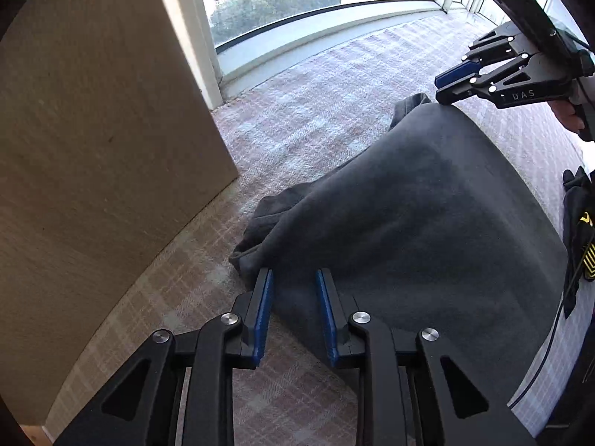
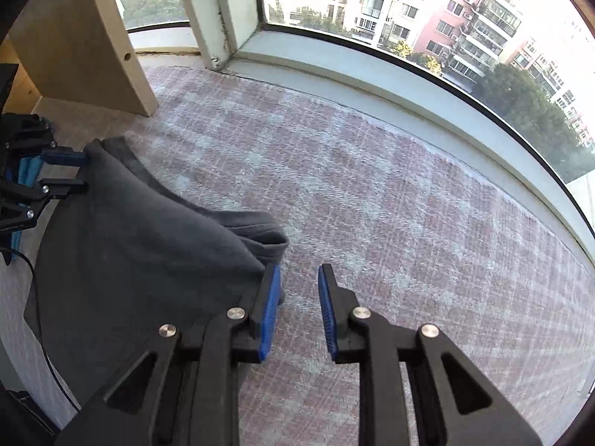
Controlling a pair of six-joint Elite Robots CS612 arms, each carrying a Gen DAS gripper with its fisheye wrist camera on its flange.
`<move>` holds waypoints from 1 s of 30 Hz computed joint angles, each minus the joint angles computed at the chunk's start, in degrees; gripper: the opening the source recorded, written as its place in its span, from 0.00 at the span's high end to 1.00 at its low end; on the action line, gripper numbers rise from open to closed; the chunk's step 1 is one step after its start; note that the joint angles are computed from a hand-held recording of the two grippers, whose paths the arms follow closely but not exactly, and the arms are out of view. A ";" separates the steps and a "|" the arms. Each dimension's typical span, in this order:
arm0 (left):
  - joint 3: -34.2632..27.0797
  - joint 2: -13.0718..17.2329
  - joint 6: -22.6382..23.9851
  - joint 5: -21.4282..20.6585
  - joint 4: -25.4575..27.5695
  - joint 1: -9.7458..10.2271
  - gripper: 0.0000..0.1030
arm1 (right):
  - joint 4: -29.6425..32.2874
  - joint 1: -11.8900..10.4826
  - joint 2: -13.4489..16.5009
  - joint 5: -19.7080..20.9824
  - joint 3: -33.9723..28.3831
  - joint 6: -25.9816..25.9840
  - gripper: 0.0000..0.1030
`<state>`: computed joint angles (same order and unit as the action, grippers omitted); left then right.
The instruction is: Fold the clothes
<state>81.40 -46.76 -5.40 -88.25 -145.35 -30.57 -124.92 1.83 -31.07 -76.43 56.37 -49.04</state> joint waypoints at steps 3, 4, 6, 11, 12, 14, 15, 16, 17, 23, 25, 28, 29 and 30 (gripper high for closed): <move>2.71 -2.20 -0.95 1.57 -3.24 0.06 0.80 | -1.17 -1.06 -1.43 3.37 1.89 1.13 0.79; 3.30 -2.78 -1.04 0.72 -3.83 0.25 0.80 | -1.54 -1.28 -2.55 4.38 3.62 0.03 0.79; 3.68 -3.20 -0.86 -3.11 -3.64 0.93 0.79 | 1.03 -1.19 -3.99 4.76 5.70 -3.22 0.79; 2.03 -1.27 -2.54 -4.10 -1.81 1.26 0.79 | -2.99 0.37 -5.21 -0.84 10.90 -8.20 0.79; 1.58 -0.73 -3.10 -4.26 -2.07 1.34 0.79 | -4.57 0.65 -4.95 -2.30 11.42 -8.59 0.79; 0.55 0.42 -3.78 -6.27 -2.24 1.76 0.79 | -5.12 0.89 -4.52 -3.39 11.36 -8.43 0.79; 0.23 0.86 -4.17 -7.61 -2.71 2.02 0.79 | -4.52 0.90 -4.35 -3.41 10.95 -8.06 0.79; 0.08 1.19 -4.73 -8.90 -3.76 2.29 0.79 | -3.70 0.84 -4.25 -3.24 10.47 -7.65 0.79; 0.05 1.35 -5.47 -9.43 -4.97 2.46 0.79 | -3.23 0.70 -4.18 -2.71 10.15 -7.31 0.79; 1.65 -0.67 -4.86 3.24 -4.53 0.37 0.76 | -2.29 -0.58 -4.30 1.72 9.04 -4.24 0.79; 2.90 -1.96 -3.11 3.66 -5.99 -0.54 0.76 | -3.38 -1.35 -4.95 5.87 9.51 -3.46 0.79; 2.54 -2.06 -0.72 -1.70 -8.37 -1.07 0.75 | -0.46 -1.49 -4.28 8.57 7.59 -2.67 0.79; 1.58 -1.47 0.05 -3.47 -7.83 -1.18 0.75 | -0.90 -1.19 -3.87 8.07 7.12 -2.44 0.79; 0.59 -0.76 0.81 -4.72 -7.07 -1.34 0.75 | -0.84 -0.91 -3.47 7.54 6.73 -2.66 0.79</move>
